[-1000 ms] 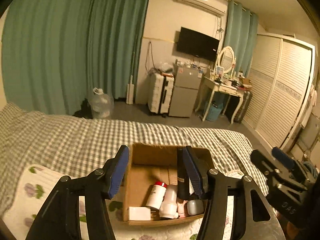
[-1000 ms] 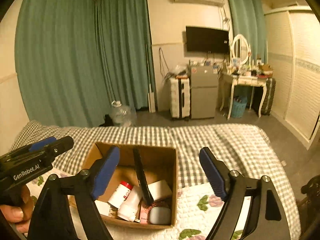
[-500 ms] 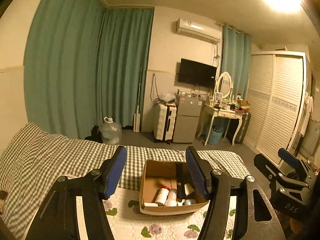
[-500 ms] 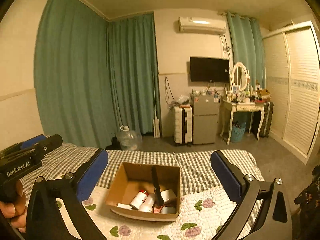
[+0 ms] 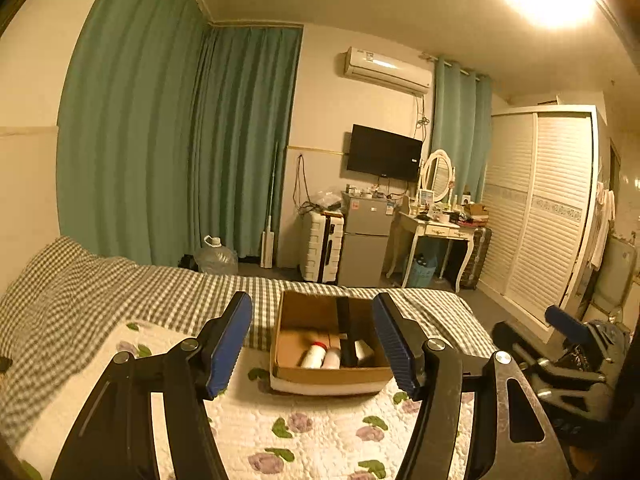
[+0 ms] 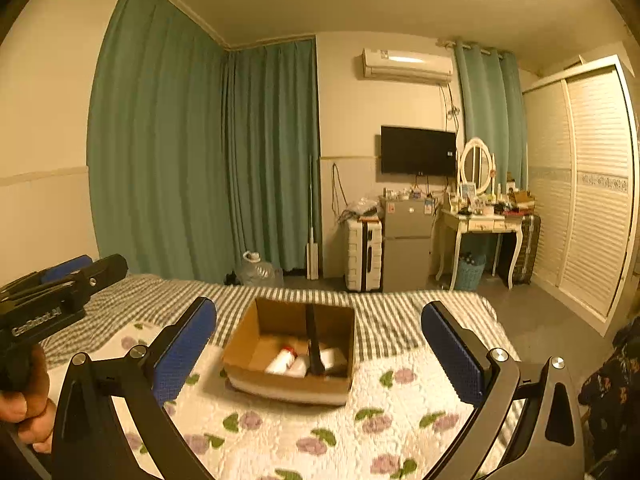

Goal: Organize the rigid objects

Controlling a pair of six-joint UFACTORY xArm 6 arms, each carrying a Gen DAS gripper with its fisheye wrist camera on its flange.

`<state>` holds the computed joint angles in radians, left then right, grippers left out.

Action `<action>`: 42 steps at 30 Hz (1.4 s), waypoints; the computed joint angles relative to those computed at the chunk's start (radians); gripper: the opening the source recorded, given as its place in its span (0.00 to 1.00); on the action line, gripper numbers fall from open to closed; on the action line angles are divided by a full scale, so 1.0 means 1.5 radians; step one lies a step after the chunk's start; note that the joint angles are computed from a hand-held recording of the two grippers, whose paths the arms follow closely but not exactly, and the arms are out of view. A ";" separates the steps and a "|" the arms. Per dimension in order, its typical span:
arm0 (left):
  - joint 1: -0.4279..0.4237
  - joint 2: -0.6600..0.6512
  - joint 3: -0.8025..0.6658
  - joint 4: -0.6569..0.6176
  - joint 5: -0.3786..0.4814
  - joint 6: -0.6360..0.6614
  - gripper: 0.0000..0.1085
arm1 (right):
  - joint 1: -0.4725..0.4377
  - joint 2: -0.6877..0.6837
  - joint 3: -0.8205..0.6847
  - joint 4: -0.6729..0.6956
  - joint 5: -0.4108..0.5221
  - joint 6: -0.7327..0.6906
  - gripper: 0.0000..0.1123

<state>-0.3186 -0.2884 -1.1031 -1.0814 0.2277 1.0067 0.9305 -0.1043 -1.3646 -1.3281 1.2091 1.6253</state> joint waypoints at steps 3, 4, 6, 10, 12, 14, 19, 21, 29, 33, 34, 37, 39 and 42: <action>-0.010 0.009 0.013 -0.006 -0.025 0.015 0.61 | 0.009 0.018 0.004 0.009 0.023 -0.011 0.92; -0.010 0.010 0.016 -0.010 -0.025 0.021 0.61 | 0.007 0.021 0.010 0.009 0.022 -0.013 0.92; -0.010 0.020 0.020 -0.009 -0.022 0.027 0.61 | 0.006 0.026 0.019 0.011 0.019 -0.012 0.92; -0.020 0.043 0.022 -0.020 -0.045 0.055 0.61 | -0.004 0.031 0.032 0.019 0.005 -0.003 0.92; -0.026 0.056 0.022 -0.003 -0.061 0.050 0.61 | -0.010 0.035 0.034 0.020 0.000 -0.001 0.92; -0.029 0.067 0.027 0.034 -0.080 0.018 0.61 | -0.018 0.035 0.041 0.020 -0.007 0.004 0.92; -0.029 0.088 0.023 0.037 -0.078 0.027 0.61 | -0.043 0.035 0.058 0.034 -0.037 0.018 0.92; -0.028 0.095 0.023 0.040 -0.078 0.029 0.61 | -0.052 0.037 0.063 0.047 -0.042 0.017 0.92; -0.027 0.117 0.019 0.063 -0.086 0.013 0.61 | -0.061 0.040 0.070 0.065 -0.038 0.017 0.92; -0.026 0.126 0.011 0.019 -0.092 0.061 0.61 | -0.054 0.047 0.062 0.054 -0.021 0.008 0.92; -0.025 0.127 0.011 0.018 -0.093 0.062 0.61 | -0.052 0.049 0.061 0.051 -0.020 0.008 0.92; -0.019 0.130 0.009 0.029 -0.087 0.046 0.61 | -0.054 0.051 0.061 0.051 -0.028 0.011 0.92; -0.018 0.131 0.007 0.024 -0.084 0.047 0.61 | -0.056 0.055 0.059 0.052 -0.034 0.010 0.92; -0.018 0.132 0.010 0.023 -0.087 0.053 0.61 | -0.055 0.058 0.057 0.052 -0.034 0.009 0.92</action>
<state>-0.3457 -0.0903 -1.0878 -1.0467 0.0970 1.0855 0.8474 -0.0166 -1.2792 -1.2499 1.1574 1.6391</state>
